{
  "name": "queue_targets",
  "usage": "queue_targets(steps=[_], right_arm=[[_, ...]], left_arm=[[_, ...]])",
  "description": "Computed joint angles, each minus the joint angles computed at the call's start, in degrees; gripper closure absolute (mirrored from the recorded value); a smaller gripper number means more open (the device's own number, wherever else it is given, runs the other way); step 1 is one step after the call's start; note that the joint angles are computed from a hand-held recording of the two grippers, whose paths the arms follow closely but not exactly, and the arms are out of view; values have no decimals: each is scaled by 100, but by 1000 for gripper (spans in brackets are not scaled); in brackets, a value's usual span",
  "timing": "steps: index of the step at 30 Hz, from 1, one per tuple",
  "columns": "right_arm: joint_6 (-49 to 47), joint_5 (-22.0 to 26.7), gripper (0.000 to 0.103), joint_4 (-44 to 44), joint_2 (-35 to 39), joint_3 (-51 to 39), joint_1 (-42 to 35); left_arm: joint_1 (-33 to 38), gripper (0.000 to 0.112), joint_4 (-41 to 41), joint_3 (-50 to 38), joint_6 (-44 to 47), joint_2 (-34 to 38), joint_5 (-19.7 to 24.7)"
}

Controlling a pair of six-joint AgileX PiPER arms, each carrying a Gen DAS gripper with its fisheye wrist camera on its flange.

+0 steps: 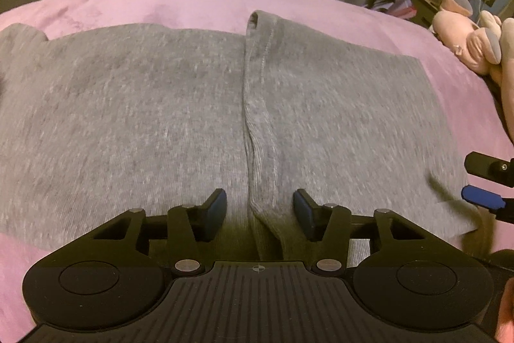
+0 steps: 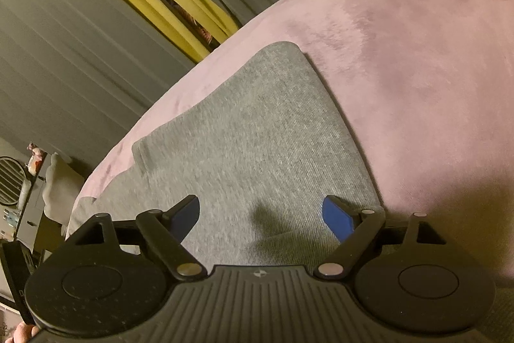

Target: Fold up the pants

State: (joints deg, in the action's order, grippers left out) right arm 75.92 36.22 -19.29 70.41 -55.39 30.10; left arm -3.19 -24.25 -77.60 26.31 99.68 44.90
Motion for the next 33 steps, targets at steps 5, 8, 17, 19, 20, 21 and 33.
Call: queue_targets(steps=[5,8,17,19,20,21,33], right_arm=[[81,-15,18,-18,36,-22,6],[72,3,18,-6,60,-46,7],[87,-94,16,53,59,2,-44],[54,-113,15,84,56,7,-61],[36,-134,14,106,49,20,-74],[-1,-172,14,145,41,42,-101],[341,-248,6,-101,331,-81,-56]], left_arm=[[68,60,-54,0,-123,4,-30],[190,53,138,57,-706,-123,-331],[2212,23,-854,-182,-424,-257,-1121],[2784,20,-1040,-510,-593,45,-836],[3097,20,-1262,-744,-662,282,-507],[3366,21,-1530,-950,-678,518,-165],[3939,34,-2926,-3171,-1717,2742,1209]])
